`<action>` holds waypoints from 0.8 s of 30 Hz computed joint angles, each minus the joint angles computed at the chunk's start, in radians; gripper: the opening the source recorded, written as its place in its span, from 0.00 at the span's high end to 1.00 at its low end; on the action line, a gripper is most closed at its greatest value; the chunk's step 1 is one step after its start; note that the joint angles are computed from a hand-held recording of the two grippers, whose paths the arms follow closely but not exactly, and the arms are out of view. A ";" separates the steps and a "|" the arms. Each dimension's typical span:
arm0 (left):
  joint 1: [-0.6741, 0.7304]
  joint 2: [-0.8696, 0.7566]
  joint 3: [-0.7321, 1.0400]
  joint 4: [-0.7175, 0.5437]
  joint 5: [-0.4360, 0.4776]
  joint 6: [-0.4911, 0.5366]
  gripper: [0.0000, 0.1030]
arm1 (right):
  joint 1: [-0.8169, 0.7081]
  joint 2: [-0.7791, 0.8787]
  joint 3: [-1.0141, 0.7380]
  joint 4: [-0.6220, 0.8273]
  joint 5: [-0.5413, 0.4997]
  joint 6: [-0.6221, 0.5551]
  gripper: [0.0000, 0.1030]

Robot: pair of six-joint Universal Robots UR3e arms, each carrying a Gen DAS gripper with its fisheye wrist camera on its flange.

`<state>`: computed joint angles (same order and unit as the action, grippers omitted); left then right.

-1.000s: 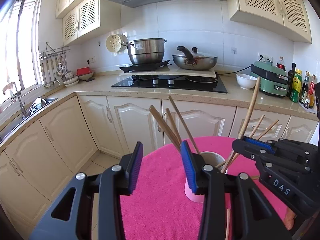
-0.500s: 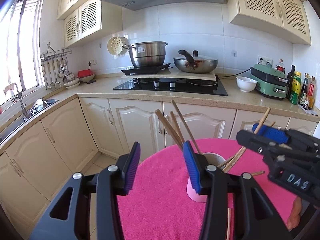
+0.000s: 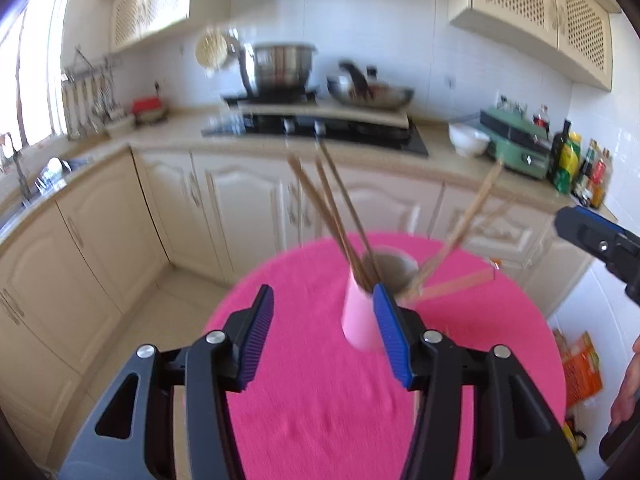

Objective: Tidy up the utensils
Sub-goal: 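Lower the left tool onto a loose chopstick while the right tool grasps another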

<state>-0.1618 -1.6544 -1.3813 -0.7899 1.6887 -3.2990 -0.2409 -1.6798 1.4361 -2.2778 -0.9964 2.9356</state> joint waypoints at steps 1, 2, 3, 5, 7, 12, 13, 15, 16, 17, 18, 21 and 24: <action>0.005 0.006 -0.015 -0.026 -0.023 -0.004 0.50 | -0.021 -0.031 0.035 0.030 -0.013 -0.006 0.48; 0.010 0.009 -0.027 -0.056 -0.051 -0.009 0.50 | -0.032 -0.049 0.057 0.055 -0.028 -0.013 0.48; 0.015 0.013 -0.038 -0.079 -0.077 -0.010 0.50 | -0.046 -0.068 0.081 0.097 -0.049 -0.024 0.48; 0.022 -0.003 -0.036 -0.147 -0.130 -0.011 0.50 | -0.053 -0.084 0.118 0.142 -0.093 -0.024 0.48; 0.016 -0.039 -0.025 -0.208 -0.166 -0.013 0.50 | -0.059 -0.086 0.139 0.198 -0.119 -0.019 0.48; -0.019 -0.142 0.036 -0.308 -0.194 -0.025 0.50 | -0.075 -0.087 0.202 0.308 -0.141 -0.030 0.48; -0.028 -0.159 0.044 -0.310 -0.195 -0.027 0.50 | -0.076 -0.087 0.207 0.321 -0.143 -0.034 0.48; -0.047 -0.191 0.055 -0.311 -0.193 -0.025 0.50 | -0.073 -0.090 0.233 0.336 -0.158 -0.036 0.48; -0.055 -0.203 0.064 -0.315 -0.191 -0.027 0.50 | -0.075 -0.091 0.242 0.348 -0.153 -0.039 0.48; -0.063 -0.225 0.081 -0.328 -0.196 -0.026 0.50 | -0.078 -0.088 0.248 0.359 -0.151 -0.045 0.48; -0.069 -0.238 0.089 -0.332 -0.199 -0.028 0.50 | -0.075 -0.086 0.256 0.357 -0.156 -0.043 0.48; -0.092 -0.306 0.168 -0.376 -0.179 -0.030 0.50 | -0.071 -0.062 0.253 0.367 -0.156 -0.046 0.48; -0.107 -0.366 0.235 -0.430 -0.158 -0.029 0.50 | -0.073 -0.044 0.252 0.375 -0.156 -0.054 0.48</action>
<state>-0.2685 -2.0202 -1.1465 -1.2194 1.5311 -3.3283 -0.3138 -1.7234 1.6886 -1.9024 -1.1524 2.8819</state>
